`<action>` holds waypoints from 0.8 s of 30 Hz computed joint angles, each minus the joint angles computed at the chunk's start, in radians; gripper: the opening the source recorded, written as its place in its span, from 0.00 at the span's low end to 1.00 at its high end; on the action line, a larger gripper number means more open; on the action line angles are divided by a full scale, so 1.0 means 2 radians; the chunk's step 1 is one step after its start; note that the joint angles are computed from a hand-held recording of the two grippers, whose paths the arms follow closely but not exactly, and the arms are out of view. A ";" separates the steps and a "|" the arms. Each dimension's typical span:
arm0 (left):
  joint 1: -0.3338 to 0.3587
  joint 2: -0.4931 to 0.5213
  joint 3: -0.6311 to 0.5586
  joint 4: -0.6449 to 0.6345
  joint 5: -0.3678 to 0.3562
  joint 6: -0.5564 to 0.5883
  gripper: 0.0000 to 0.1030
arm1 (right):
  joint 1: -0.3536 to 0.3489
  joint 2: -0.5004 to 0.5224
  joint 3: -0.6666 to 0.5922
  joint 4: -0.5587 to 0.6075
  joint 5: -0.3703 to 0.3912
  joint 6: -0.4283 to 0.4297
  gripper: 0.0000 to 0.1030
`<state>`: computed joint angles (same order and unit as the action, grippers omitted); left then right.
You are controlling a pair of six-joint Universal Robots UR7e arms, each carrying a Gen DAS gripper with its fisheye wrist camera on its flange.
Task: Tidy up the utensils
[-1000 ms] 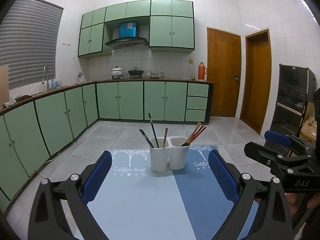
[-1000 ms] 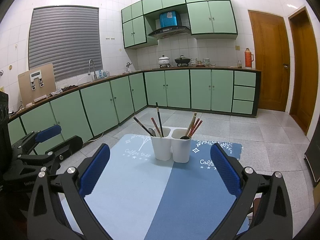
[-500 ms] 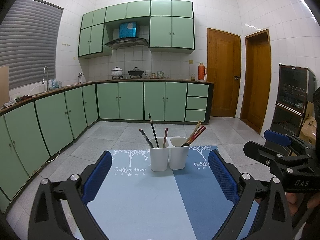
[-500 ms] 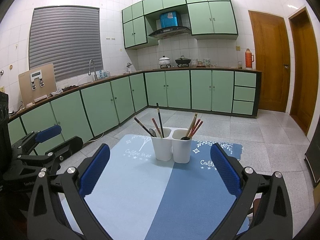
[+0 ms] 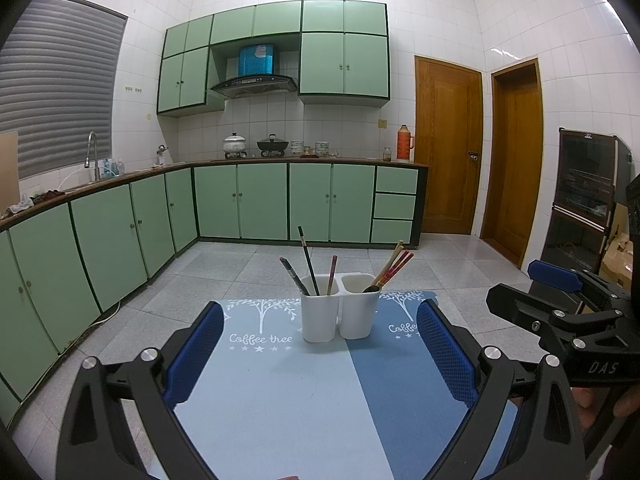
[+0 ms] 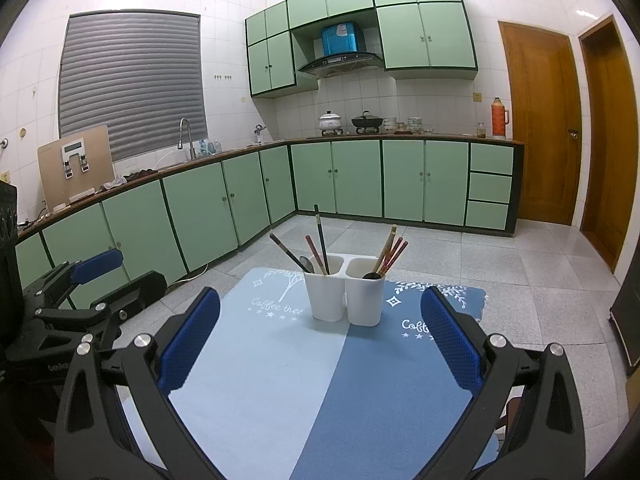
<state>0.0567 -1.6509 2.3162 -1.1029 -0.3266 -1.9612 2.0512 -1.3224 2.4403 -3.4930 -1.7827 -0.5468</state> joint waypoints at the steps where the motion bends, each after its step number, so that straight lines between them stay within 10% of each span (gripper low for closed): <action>1: 0.000 0.000 0.000 0.000 0.000 0.000 0.92 | 0.001 0.001 0.000 -0.001 0.000 0.000 0.95; 24: 0.002 -0.003 0.002 -0.011 -0.002 0.009 0.92 | 0.003 0.005 0.001 -0.004 -0.003 0.002 0.95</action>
